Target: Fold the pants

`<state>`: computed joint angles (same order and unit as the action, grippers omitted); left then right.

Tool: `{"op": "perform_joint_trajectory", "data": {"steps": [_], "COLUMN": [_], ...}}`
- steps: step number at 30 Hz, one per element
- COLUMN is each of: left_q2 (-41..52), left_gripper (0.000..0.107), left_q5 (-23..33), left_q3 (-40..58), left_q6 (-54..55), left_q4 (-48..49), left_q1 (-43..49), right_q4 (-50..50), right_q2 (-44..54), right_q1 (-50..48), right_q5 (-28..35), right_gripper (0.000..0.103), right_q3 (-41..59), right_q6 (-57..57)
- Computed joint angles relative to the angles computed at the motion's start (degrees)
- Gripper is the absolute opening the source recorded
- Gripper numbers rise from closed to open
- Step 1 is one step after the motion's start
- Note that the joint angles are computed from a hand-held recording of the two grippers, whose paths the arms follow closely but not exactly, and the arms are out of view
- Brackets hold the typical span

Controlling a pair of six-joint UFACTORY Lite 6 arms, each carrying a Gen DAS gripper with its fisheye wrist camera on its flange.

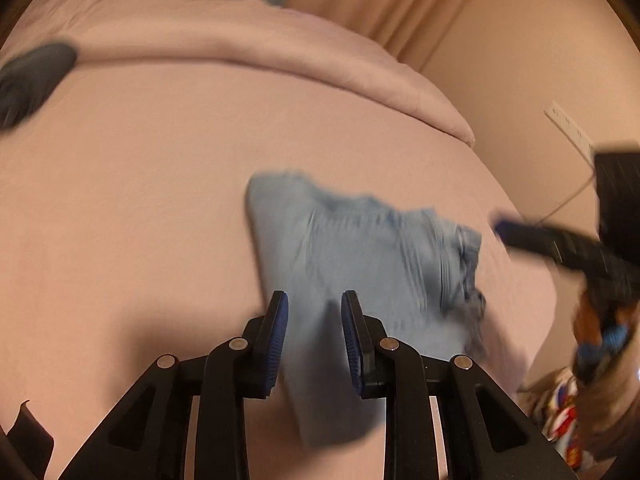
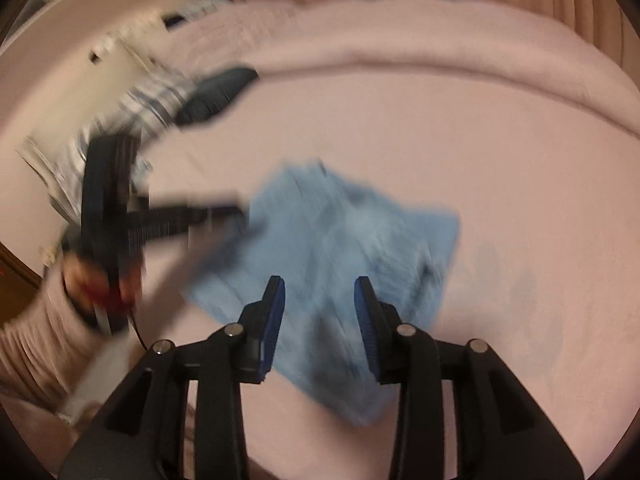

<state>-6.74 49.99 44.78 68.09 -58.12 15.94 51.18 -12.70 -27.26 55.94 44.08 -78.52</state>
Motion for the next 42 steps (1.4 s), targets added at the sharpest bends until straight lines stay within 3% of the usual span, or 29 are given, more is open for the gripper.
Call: {"op": "perform_joint_trajectory", "data": {"steps": [5,11,15,16,18,20,23,26,28,33,36,39,42], "left_q2": [-0.2,1.3,2.9,2.3,1.1,1.1,-2.3,-5.0,-9.7,-27.1,-30.7,-30.7,-30.5], "left_gripper": [0.027,0.031,0.032,0.032,0.032,0.031,0.031,0.035,0.043,0.049,0.058,0.058,0.058], "left_q5": [8.3,13.2,14.9,13.7,11.9,10.3,6.7,4.0,1.9,-9.1,-13.2,-16.9,-18.2], "left_q3": [-6.0,-9.6,-10.2,-10.8,-12.0,-12.6,-15.4,-16.3,-16.0,-16.3,-15.2,-13.7,-12.5], "left_q6": [1.6,3.4,3.5,3.8,4.7,4.6,5.9,5.5,1.3,-18.6,-30.1,-39.5,-42.2], "left_q4": [-3.6,-5.1,-4.7,-4.7,-5.3,-6.7,-6.1,-4.9,-1.5,14.0,23.2,30.9,34.3], "left_q1": [7.8,11.3,12.7,12.2,11.2,9.5,8.2,6.7,4.8,-8.3,-14.8,-21.7,-24.0], "right_q4": [-0.2,-8.4,-20.0,-23.2,-23.7,-24.5,-28.0,-29.0,-29.5,-21.2,-14.4,-9.7,-7.6], "right_q2": [15.7,35.9,49.7,52.7,54.3,52.2,53.2,54.5,53.1,39.7,29.8,20.8,13.5], "right_q1": [19.0,30.6,34.7,35.5,36.1,37.0,38.1,38.8,39.1,34.0,28.0,20.0,10.1], "right_q5": [-8.4,-8.8,-3.6,-2.0,0.1,-1.0,-3.6,-5.8,-7.6,-12.2,-9.9,-5.9,-0.1], "right_gripper": [0.038,0.042,0.044,0.042,0.025,0.011,0.003,0.004,0.004,0.014,0.034,0.039,0.04], "right_q3": [13.3,34.2,49.8,53.0,55.0,53.5,53.9,54.0,52.5,42.1,34.8,27.2,20.3], "right_q6": [12.6,29.3,42.0,44.7,44.5,43.6,47.3,49.5,50.7,42.2,33.6,24.4,15.7]}}
